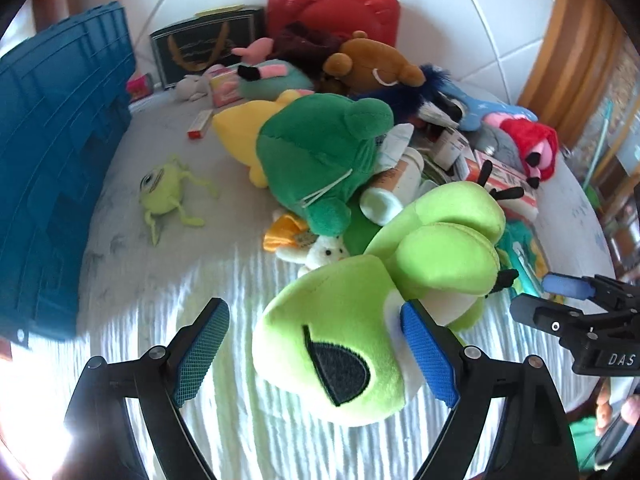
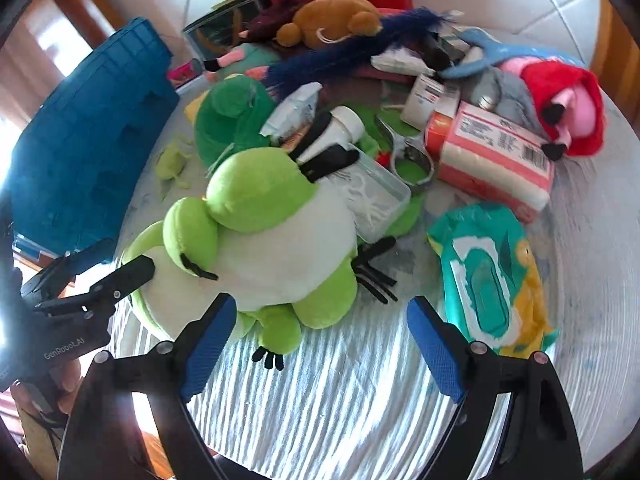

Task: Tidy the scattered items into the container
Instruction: 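Grasp the lime-green plush frog with both tools and lift it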

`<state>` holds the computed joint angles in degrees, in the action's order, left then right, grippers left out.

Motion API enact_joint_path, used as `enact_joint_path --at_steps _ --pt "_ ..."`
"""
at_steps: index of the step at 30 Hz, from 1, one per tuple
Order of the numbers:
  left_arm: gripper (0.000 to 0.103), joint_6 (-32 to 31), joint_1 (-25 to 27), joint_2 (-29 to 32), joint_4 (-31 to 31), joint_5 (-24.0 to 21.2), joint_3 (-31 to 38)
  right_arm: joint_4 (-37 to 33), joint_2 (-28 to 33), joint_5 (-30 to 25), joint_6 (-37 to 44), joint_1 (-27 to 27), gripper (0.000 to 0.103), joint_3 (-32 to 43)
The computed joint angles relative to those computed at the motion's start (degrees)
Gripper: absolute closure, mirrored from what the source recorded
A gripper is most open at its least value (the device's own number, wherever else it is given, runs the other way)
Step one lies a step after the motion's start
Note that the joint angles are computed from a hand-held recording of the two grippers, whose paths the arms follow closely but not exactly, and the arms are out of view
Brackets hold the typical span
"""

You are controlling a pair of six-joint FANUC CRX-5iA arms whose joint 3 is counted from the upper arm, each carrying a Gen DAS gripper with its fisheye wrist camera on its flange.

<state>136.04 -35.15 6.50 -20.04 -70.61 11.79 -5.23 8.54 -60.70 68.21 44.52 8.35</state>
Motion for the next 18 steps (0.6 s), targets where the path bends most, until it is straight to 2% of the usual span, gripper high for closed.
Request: enact_joint_path --at_steps 4,7,11,15,18 --pt "0.015 9.76 -3.27 -0.19 -2.25 -4.02 0.38 -3.09 1.68 -1.35 7.43 -1.96 0.015 3.62" --pt "0.015 13.58 -5.07 0.05 -2.10 -5.29 0.48 -3.62 3.00 -3.26 10.55 -2.42 0.015 5.54" --pt "0.013 14.02 -6.17 3.28 -0.65 -5.59 1.86 -6.75 4.50 -5.74 13.88 -3.94 0.015 6.67" --pt "0.013 13.17 -5.15 8.06 0.21 -7.44 3.95 -9.35 6.24 -7.52 17.04 -4.95 0.015 7.31" --pt "0.011 12.36 -3.08 9.02 1.55 -5.23 3.10 -10.53 8.19 -7.78 18.77 -4.95 0.015 8.80"
